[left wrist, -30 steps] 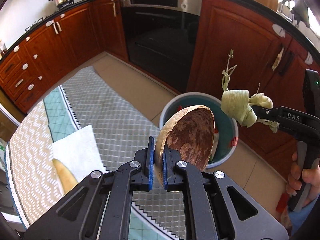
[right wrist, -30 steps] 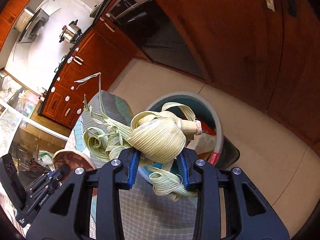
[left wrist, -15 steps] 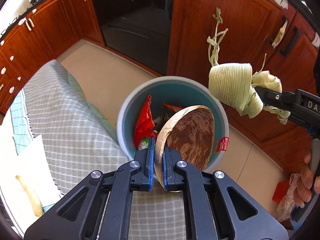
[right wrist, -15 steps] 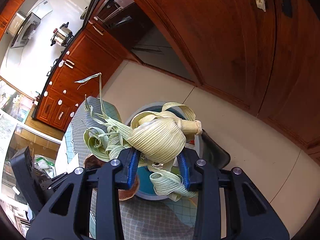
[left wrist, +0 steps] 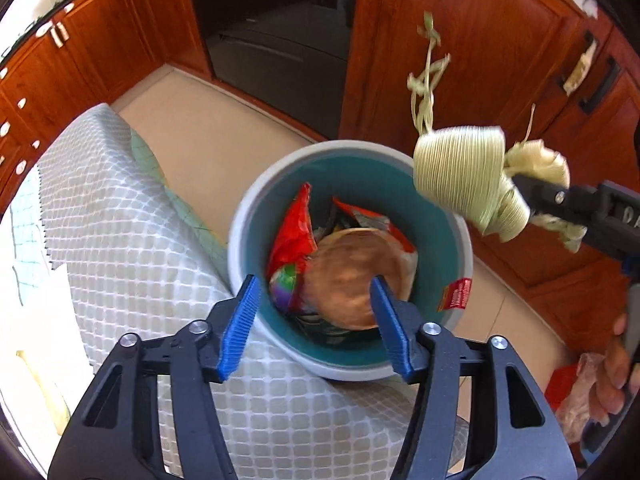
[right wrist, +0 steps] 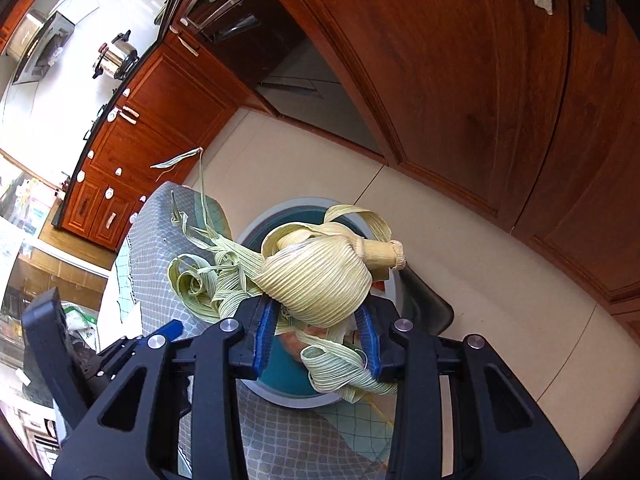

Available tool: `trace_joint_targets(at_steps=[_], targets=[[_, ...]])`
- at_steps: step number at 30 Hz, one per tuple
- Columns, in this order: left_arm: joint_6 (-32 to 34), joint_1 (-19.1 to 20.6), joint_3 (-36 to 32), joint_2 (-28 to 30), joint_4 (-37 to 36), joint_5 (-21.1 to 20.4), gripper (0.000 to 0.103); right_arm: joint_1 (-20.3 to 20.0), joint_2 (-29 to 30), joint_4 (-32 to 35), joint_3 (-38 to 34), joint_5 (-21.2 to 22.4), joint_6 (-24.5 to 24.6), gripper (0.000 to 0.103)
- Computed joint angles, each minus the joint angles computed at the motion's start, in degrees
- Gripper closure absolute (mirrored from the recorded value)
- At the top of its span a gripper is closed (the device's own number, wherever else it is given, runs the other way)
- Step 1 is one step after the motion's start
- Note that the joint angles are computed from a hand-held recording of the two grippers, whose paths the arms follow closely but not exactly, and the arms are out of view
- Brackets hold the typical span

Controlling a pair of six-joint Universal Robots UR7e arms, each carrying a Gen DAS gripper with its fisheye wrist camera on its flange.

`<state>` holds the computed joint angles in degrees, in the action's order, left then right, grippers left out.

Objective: Collect trash
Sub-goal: 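Carry the husks and wooden bowl over the bin and open both tools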

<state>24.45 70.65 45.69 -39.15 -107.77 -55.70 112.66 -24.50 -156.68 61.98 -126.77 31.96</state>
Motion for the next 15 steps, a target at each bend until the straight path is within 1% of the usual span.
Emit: trace_joint_targets(at_steps=[3, 7, 8, 14, 15], targets=[[-0.82, 0.39, -1.67, 0.00, 0.74, -0.23, 0.035, -0.29, 0.66, 0.88, -0.97, 0.69, -0.07, 0.069], [-2.19, 0.53, -2.28, -0.85, 1.91, -0.70, 0.030, -0.43, 1.23, 1.93, -1.88, 1.12, -0.18, 0.068], [-2.37, 0.62, -2.22, -1.08, 1.91, -0.89, 0.028, -0.51, 1.46, 2.39, -2.41, 1.27, -0.42, 0.068], [-2.95, 0.62, 1.42, -4.41, 0.37, -2.03, 0.015, -0.75, 3.22, 5.38, -5.55, 1.79, -0.70, 0.067], [-2.79, 0.62, 1.93, -4.86, 0.07, -2.08, 0.012, -0.82, 3.49, 6.01, -6.07, 2.18, -0.71, 0.065]])
